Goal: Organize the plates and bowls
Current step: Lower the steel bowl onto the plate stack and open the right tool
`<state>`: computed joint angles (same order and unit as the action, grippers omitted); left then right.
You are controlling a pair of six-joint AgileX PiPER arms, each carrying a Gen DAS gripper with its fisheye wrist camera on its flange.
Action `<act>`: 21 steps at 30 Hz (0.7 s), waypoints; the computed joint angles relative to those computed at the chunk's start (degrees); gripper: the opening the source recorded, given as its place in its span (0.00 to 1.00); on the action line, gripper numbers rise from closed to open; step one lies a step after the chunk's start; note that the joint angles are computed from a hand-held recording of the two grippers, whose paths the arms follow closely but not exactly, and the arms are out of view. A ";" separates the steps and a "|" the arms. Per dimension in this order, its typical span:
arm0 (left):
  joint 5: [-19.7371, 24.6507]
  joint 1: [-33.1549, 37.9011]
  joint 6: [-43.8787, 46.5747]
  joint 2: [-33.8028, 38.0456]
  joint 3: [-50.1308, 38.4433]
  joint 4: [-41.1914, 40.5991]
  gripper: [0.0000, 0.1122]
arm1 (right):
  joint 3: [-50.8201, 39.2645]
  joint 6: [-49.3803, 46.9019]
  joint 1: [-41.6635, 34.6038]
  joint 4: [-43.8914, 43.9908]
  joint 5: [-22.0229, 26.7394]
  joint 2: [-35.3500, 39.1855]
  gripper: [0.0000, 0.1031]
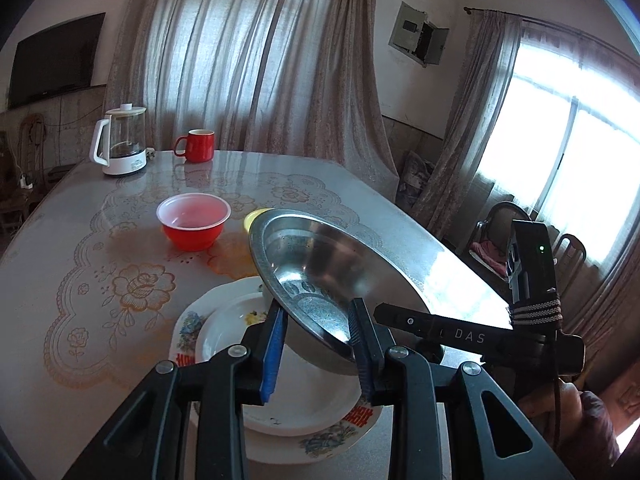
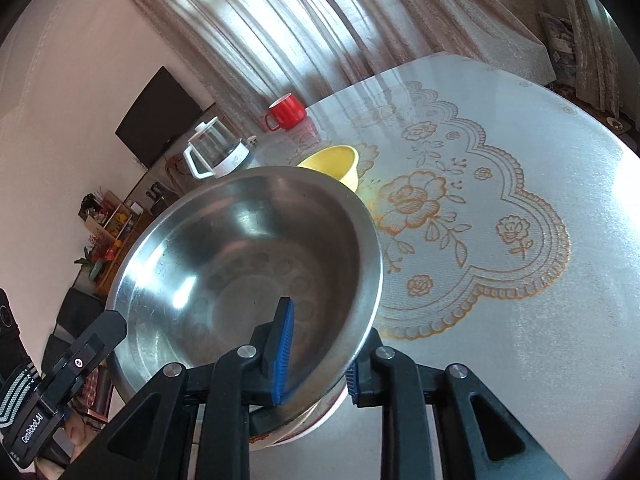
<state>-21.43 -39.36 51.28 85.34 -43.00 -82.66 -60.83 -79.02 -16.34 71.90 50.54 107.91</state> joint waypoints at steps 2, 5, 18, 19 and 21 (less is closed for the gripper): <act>-0.13 0.64 -2.95 -1.04 1.97 2.19 0.30 | 0.73 -0.35 1.78 -0.15 -1.38 -0.66 0.21; -0.23 1.48 -5.61 -2.07 4.28 3.62 0.32 | 2.40 -1.36 4.67 0.02 -4.36 -2.12 0.21; 3.96 5.88 -19.85 -5.29 10.30 16.87 0.35 | 6.70 -3.29 13.14 1.61 -14.99 -5.89 0.22; 4.62 6.47 -21.41 -5.55 10.46 18.61 0.36 | 6.93 -3.34 13.16 1.72 -15.06 -5.99 0.22; 5.71 7.47 -24.22 -5.97 10.65 21.53 0.40 | 7.01 -2.29 13.16 0.91 -14.82 -6.15 0.22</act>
<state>-15.72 -31.88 27.06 79.37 -32.35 -61.13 -53.83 -81.31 -3.18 72.81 35.72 101.76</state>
